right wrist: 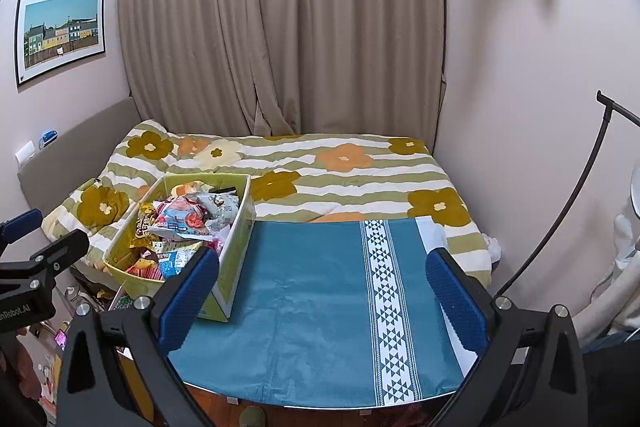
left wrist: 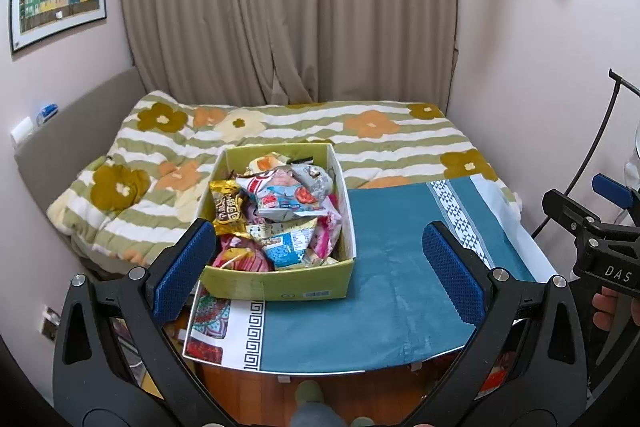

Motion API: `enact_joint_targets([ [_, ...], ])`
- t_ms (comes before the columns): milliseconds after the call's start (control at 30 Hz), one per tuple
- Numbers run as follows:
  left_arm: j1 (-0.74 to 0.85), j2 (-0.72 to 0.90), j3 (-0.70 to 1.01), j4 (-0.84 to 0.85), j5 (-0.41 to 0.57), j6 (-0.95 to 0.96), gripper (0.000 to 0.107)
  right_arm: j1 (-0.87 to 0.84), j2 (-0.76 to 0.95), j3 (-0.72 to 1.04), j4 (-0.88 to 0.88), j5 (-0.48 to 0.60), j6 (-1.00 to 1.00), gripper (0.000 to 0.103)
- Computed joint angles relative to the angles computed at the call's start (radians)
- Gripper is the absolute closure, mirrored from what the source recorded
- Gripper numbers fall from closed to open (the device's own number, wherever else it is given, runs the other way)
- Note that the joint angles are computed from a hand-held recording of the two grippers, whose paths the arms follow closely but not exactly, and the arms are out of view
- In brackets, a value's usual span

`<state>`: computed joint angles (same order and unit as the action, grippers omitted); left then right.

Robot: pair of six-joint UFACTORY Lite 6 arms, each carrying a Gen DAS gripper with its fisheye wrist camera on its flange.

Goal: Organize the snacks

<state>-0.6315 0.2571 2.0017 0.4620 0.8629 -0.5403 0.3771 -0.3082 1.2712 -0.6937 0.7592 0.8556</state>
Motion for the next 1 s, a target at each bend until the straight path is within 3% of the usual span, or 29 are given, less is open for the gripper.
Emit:
enact_joint_targets([
  [1000, -0.027, 0.045, 0.07, 0.017, 0.029, -0.015, 0.004, -0.028, -0.011, -0.006, 0.017, -0.005, -0.02, 0.0],
])
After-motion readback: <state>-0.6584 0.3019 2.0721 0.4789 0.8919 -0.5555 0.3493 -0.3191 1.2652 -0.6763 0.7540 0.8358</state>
